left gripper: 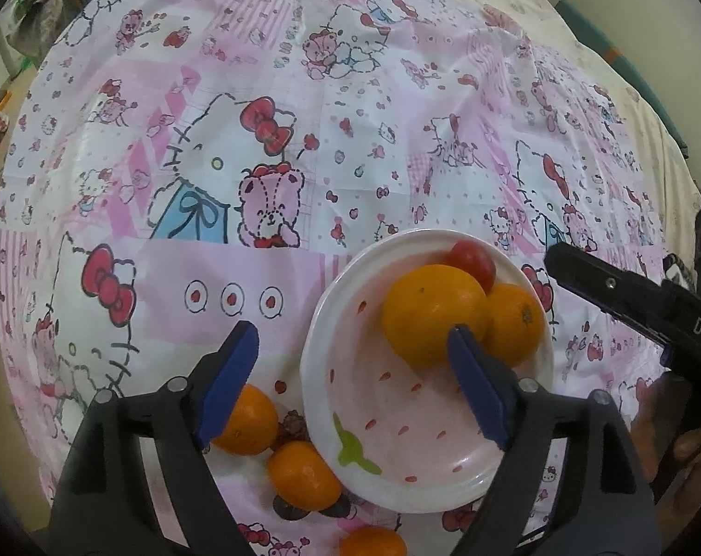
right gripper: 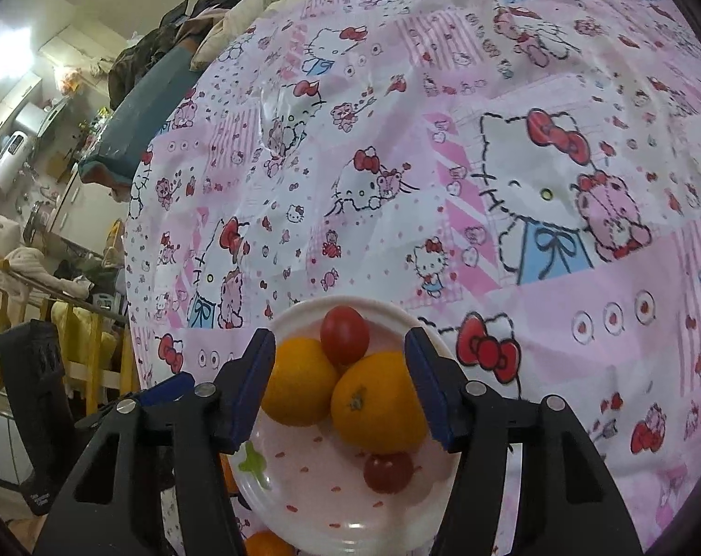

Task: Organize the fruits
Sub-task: 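Lower both cherry tomatoes onto the plate beside the oranges and open both tools, then move both open tools back toward the remaining fruit beside the plate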

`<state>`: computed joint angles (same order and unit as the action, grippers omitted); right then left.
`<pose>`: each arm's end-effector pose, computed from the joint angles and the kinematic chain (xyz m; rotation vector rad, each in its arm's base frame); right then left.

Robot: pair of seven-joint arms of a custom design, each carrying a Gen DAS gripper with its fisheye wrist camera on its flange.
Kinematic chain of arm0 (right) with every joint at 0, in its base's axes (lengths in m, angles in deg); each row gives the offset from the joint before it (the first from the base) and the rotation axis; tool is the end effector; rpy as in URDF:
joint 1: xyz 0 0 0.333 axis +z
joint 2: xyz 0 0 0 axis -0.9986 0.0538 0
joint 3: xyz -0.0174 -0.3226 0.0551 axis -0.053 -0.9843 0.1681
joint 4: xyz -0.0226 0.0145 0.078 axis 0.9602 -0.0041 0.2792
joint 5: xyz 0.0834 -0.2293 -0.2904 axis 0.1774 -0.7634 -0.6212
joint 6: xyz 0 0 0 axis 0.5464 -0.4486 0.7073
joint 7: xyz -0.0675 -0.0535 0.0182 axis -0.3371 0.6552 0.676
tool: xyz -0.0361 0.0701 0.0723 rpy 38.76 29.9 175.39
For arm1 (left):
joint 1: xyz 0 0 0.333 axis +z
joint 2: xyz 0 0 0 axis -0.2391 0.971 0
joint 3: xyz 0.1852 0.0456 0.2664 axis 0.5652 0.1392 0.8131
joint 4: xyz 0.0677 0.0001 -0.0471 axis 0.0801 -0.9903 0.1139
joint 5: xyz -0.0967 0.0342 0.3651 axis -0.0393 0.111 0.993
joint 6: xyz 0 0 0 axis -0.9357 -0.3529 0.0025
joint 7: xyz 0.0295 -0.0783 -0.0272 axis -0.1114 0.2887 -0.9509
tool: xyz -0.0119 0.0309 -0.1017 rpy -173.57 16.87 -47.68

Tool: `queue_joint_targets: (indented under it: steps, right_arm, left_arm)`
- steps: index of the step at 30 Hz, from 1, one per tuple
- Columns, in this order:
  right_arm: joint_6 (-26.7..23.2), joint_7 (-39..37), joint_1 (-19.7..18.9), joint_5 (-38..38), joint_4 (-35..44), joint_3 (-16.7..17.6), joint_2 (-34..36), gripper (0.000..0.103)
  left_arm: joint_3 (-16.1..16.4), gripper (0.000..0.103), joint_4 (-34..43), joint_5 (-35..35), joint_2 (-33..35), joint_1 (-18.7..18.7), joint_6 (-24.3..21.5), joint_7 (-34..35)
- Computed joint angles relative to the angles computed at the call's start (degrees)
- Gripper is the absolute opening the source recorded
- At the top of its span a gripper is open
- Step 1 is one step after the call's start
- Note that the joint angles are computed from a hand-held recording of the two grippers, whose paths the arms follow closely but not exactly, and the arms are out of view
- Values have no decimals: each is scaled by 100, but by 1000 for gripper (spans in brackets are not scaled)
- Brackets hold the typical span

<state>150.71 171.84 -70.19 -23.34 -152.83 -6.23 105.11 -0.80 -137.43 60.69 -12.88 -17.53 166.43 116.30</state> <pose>0.6284 0.2814 0.4007 -1.4993 1.9801 0.0670 0.6528 -0.1669 0.3999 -1.9586 2.3554 -0.6324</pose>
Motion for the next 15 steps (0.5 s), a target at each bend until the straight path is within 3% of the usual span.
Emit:
queue_joint_targets:
  steps: [15]
  right_arm:
    - [352,585,411,-228,-1193,-106,-1016,62]
  left_arm:
    - [174,82,-879,190,-857,25,227,-19]
